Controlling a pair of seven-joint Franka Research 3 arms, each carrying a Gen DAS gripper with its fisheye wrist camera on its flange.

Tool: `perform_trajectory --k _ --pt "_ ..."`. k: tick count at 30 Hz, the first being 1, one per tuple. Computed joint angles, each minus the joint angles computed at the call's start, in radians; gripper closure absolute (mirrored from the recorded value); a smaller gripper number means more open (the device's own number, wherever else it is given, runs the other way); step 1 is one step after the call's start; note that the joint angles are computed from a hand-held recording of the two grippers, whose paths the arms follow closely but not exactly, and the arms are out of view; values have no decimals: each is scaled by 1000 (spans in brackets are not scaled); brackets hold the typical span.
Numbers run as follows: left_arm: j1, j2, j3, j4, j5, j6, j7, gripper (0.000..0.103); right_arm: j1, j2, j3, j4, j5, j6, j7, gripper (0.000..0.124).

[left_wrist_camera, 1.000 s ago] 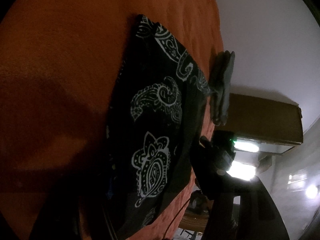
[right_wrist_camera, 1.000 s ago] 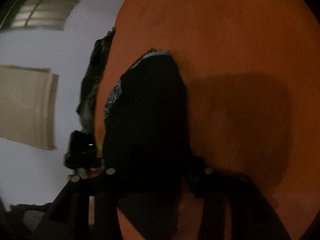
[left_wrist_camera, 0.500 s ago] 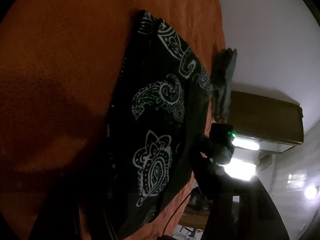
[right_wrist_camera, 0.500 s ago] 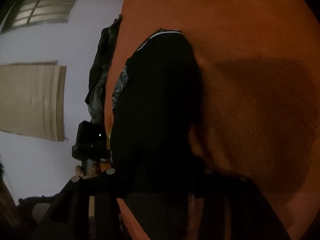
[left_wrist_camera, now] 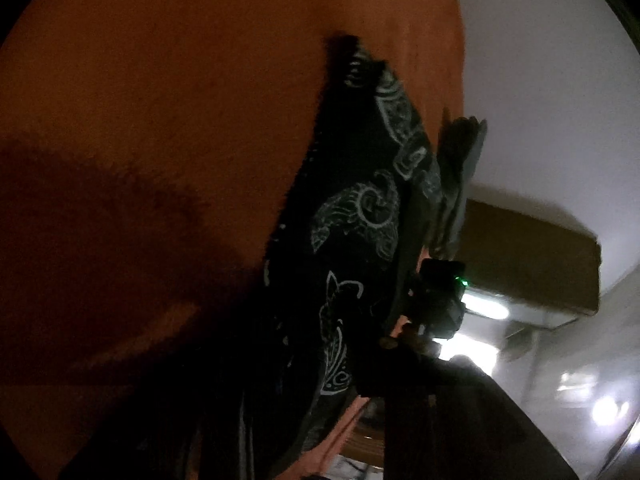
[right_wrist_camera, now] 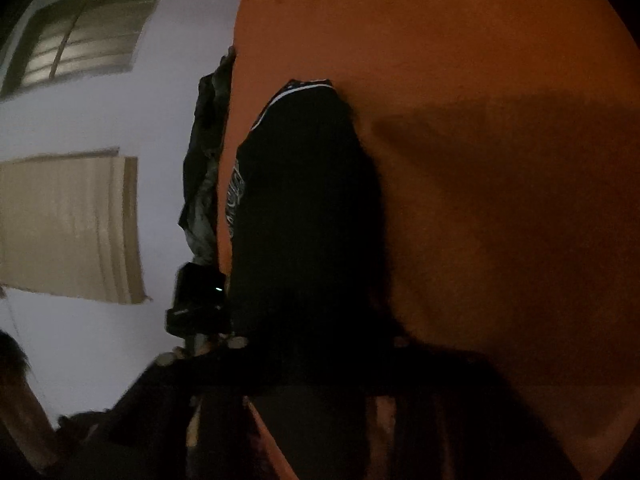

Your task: Fold clothes

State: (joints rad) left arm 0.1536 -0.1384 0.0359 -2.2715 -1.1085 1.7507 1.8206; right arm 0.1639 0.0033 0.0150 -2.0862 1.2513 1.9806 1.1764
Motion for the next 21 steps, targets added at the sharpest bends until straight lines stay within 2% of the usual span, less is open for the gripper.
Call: perform_trajectory --k 2,5,8,11,13,16,17,19,20,21 --pt "0 9 1 5 -6 -12 0 74 1 7 1 0 46 2 -18 75" --pt "4 6 3 -1 -24 -20 6 73 6 5 7 5 67 7 -48 74" --pt "7 -7 6 -16 -44 -18 23 73 10 -19 6 9 32 2 -108 95" --pt "6 6 6 -10 -50 -31 23 73 15 -3 6 21 -7 -10 -68 95" --pt "5 20 1 0 -55 -35 8 73 13 29 6 30 13 -42 -24 90" --pt "7 19 -4 0 -56 -30 4 72 21 42 24 42 68 -33 -17 83" --pt "7 14 -4 -4 -58 -26 11 72 26 46 29 55 60 -42 -28 77" --pt "7 2 -3 -18 -65 -17 34 73 37 49 38 67 23 -29 -32 76" --pt "7 -5 -2 -25 -68 -12 46 73 42 51 42 74 5 -22 -34 79" --pt "4 -13 -4 -29 -72 1 54 73 44 46 42 69 -10 -10 -31 90"
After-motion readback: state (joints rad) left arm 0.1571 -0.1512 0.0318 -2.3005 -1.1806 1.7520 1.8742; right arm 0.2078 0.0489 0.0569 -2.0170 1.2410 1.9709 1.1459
